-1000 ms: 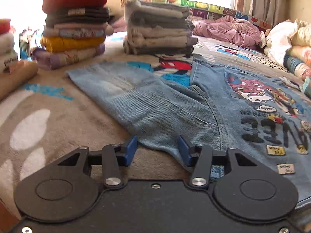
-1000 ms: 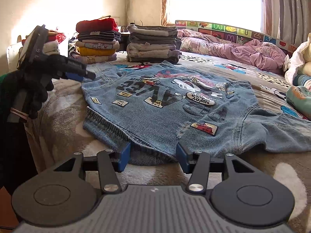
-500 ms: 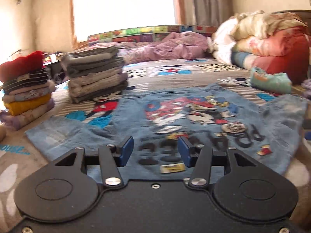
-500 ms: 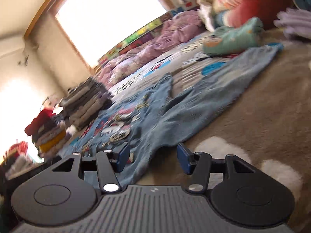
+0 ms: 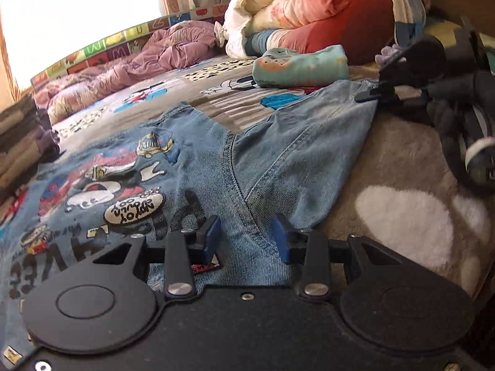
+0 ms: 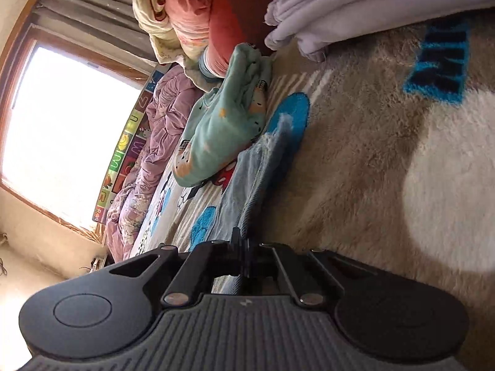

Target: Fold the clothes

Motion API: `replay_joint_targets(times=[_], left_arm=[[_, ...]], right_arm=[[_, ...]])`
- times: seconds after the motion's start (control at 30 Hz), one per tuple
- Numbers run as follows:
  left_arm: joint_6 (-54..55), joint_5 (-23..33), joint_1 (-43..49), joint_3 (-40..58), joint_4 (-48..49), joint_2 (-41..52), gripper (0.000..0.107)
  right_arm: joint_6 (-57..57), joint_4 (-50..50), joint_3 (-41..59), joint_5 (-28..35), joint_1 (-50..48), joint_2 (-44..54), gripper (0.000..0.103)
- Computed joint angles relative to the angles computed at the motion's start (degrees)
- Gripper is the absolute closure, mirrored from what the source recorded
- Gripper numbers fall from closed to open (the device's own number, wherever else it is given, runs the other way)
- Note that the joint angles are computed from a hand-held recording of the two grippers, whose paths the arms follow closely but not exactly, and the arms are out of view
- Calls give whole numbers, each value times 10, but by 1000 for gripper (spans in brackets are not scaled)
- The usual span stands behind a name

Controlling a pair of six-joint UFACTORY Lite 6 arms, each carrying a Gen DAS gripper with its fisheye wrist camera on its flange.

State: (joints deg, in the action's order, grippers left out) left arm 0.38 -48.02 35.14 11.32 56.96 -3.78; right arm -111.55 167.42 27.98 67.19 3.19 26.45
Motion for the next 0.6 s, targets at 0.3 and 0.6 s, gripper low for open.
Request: replay_joint_targets(times=[0.3, 0.6], left_arm=[[-43, 20, 27, 13, 72, -14, 71], [-216, -13, 42, 9, 185, -92, 69]], right_arm=[[-45, 100, -14, -29, -7, -29, 94], [-25, 0, -29, 46, -74, -6, 65]])
